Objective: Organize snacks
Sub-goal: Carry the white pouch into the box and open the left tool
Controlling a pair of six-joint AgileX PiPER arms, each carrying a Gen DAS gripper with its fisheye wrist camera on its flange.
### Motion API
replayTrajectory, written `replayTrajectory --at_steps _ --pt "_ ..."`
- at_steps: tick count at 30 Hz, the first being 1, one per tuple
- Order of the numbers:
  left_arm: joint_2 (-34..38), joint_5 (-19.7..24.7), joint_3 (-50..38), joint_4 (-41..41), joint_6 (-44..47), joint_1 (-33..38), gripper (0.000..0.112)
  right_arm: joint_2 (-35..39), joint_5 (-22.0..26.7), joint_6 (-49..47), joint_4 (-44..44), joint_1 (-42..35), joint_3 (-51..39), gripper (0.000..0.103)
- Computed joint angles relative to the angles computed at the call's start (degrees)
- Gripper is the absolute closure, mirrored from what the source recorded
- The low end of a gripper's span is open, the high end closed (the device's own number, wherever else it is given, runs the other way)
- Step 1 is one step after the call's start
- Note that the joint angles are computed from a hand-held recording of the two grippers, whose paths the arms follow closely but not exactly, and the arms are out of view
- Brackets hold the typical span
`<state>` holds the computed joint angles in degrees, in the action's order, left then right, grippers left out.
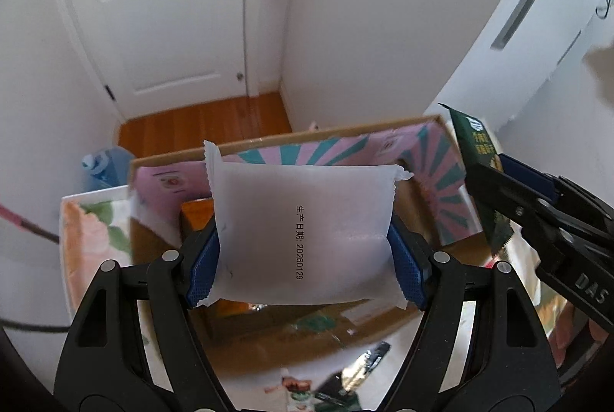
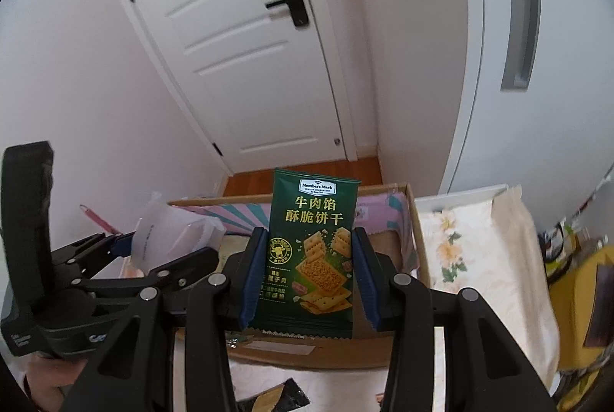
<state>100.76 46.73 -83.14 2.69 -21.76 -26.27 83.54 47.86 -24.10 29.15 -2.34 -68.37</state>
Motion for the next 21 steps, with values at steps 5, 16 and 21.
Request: replayTrajectory --at_steps 5,16,21 --pt "4.76 -1.13 -0.62 -3.29 4.66 0.76 0.039 2.31 -1.60 4.85 -3.25 1.37 1.37 0.063" --pt "4.65 -2.44 0.22 9.83 -1.26 -3.42 0.009 4.34 -1.21 7.55 -5.60 0.45 0.90 0.063" --pt "0.29 -2.19 4.82 10.58 -4.22 -3.22 0.009 4.23 0.45 6.13 -4.95 -0.25 0.48 0.063"
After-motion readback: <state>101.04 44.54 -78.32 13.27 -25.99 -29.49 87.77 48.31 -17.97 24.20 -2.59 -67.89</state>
